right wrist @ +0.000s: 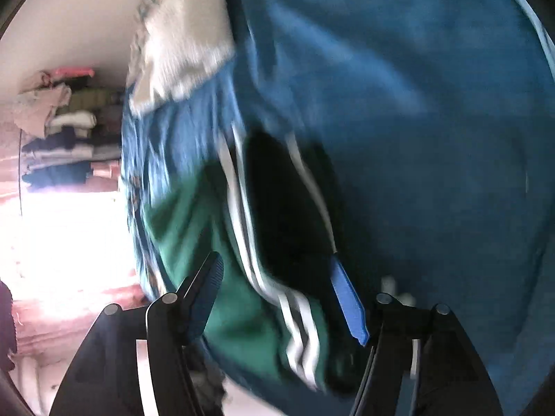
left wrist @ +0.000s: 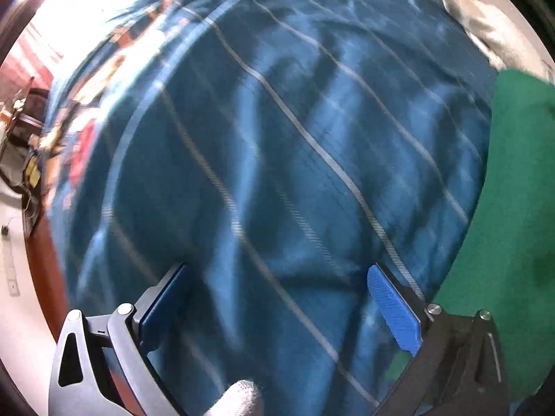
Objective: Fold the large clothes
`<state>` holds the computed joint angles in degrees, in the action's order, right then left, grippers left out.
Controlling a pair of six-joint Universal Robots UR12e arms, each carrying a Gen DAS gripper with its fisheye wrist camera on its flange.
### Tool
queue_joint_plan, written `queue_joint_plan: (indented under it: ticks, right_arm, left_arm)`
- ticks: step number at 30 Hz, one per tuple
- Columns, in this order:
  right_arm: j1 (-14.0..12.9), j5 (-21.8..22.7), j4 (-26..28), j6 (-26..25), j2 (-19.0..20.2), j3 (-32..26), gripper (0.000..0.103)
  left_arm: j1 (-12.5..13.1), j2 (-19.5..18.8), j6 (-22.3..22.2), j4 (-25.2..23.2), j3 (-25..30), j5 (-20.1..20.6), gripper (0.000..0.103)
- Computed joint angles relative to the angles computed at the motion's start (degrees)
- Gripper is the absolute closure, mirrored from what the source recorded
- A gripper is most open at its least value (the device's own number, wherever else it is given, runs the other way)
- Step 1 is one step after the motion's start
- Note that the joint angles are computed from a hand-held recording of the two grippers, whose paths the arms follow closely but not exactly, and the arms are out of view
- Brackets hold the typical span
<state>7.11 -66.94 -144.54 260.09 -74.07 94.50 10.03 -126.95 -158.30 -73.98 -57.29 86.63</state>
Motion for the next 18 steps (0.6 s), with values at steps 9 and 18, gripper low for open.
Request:
queue_joint_plan:
  ticks: [9, 18]
  right_arm:
    - [6.09, -15.82, 8.22, 3.0, -1.71, -2.47, 0.101]
    - [2.26, -6.67, 6.72, 2.49, -2.57, 0.73, 0.088]
  left_arm:
    - [-0.46, 2.99, 2.76, 1.09, 1.09, 0.57, 0.0]
    - [-4.16, 0.62, 7.24, 2.32, 6.78, -0.93, 0.0]
